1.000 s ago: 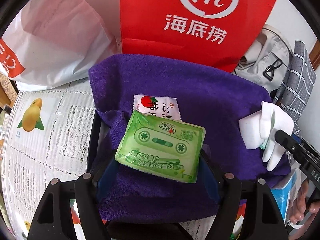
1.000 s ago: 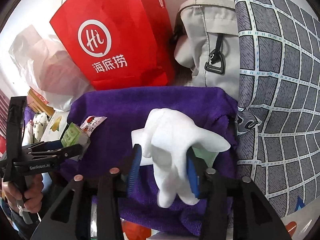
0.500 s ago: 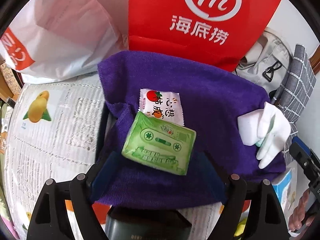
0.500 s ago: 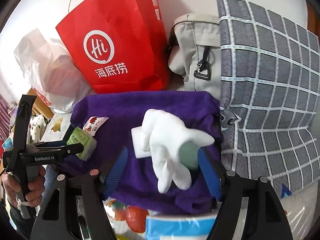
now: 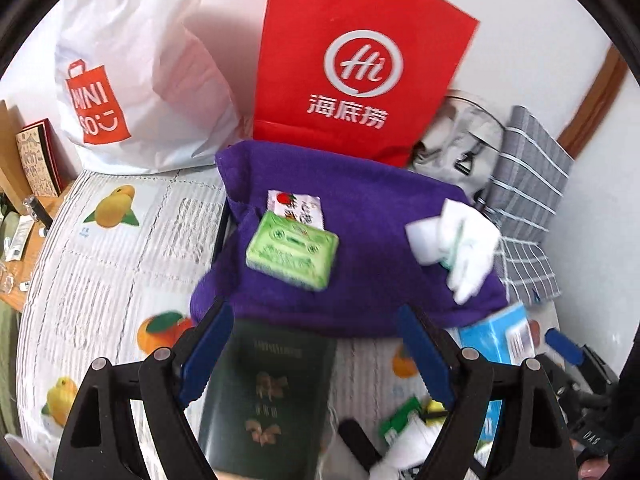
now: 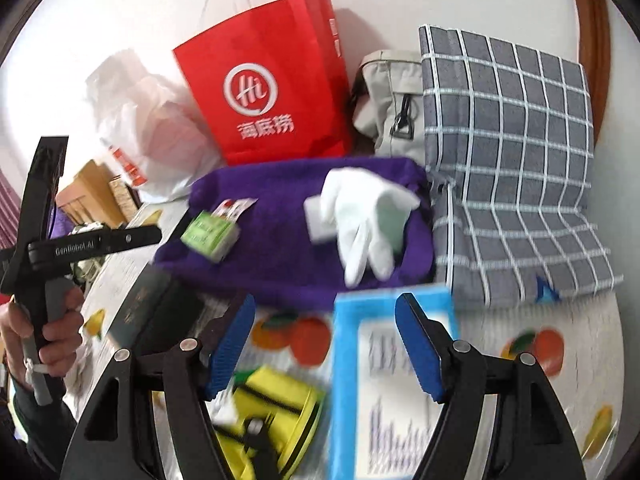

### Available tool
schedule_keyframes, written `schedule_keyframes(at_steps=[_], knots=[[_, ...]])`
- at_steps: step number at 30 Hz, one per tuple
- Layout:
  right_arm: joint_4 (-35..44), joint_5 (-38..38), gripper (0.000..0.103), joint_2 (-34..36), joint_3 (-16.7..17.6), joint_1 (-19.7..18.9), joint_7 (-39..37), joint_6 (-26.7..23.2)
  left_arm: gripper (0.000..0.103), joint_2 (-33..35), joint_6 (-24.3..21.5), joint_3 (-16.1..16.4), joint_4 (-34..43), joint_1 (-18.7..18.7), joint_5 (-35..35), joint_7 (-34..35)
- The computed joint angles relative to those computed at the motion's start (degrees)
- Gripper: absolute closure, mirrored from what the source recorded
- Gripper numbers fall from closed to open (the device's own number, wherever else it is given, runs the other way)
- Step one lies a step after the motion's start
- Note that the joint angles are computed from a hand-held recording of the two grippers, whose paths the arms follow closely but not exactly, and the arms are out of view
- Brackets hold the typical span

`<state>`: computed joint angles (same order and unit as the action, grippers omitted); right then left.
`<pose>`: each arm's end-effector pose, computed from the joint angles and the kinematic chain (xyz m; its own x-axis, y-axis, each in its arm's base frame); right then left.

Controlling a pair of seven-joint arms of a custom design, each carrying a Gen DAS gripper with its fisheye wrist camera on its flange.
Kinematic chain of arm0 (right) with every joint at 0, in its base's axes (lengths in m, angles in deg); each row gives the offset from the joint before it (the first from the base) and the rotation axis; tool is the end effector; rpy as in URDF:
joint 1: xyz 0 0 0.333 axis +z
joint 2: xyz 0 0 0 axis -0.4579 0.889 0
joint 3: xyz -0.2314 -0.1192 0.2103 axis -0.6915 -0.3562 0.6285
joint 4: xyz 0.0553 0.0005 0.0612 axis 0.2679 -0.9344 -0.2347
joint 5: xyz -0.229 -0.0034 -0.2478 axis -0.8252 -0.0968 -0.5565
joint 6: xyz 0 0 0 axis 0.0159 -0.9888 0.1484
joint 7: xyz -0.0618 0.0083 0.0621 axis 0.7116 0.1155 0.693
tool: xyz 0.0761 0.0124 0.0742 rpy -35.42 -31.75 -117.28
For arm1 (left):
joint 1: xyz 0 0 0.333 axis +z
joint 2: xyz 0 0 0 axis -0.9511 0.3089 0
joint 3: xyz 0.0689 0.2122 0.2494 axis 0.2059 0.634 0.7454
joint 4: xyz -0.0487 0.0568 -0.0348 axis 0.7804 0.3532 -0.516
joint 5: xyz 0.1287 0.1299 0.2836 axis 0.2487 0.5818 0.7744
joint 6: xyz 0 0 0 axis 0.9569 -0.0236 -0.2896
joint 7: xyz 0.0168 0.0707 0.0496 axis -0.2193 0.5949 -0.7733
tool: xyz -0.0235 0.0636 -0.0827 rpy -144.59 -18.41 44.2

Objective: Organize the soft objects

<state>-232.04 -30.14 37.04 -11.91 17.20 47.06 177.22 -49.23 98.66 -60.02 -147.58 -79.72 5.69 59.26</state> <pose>0.3903 0.1028 0.4402 0.1613 -0.9609 -0.2251 -0.7603 0.0244 -0.6491 0.4424 -0.1104 0.4565 -0.0497 -0.9750 0.2168 -0.8399 -0.0766 -0.5373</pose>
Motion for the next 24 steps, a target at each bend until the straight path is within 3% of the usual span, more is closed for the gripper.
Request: schedule_keyframes(at_steps=[1, 5, 11, 14, 20, 24], knots=[[-1.0, 0.0, 0.037, -1.0, 0.3, 0.0, 0.1, -0.3, 0.019, -1.5, 0.6, 0.0, -1.7, -0.6, -0.8, 0.8], [-5.6, 1.0, 0.055, -5.8, -3.8, 5.9, -1.2, -1.2, 0.019, -5.3, 1.4, -0.1, -5.8, -2.2, -2.1, 1.2], [-10.9, 2.0, 0.068, -8.9, 1.6, 3.6, -1.5, -2.6, 0.02, -10.1, 2.7, 0.6, -11.7, -5.2, -4.6, 1.9], [-12.2, 2.7, 0.07, -9.5, 0.9, 6.5, -1.8, -2.7, 0.02, -12.3, 3.2, 2.3, -14.3, -8.2, -7.2, 3.0], [-11.8, 3.2, 0.07, -5.2, 3.2, 5.9, 0.8, -2.3, 0.02, -17.1, 5.3, 5.5, -20.6, -13.6, -11.9, 5.1], [-10.5, 3.4, 0.07, -2.4, 3.1, 6.0, 1.4, -3.3, 0.02, -18.1, 5.3, 6.5, -22.3, -14.8, -12.8, 5.3]])
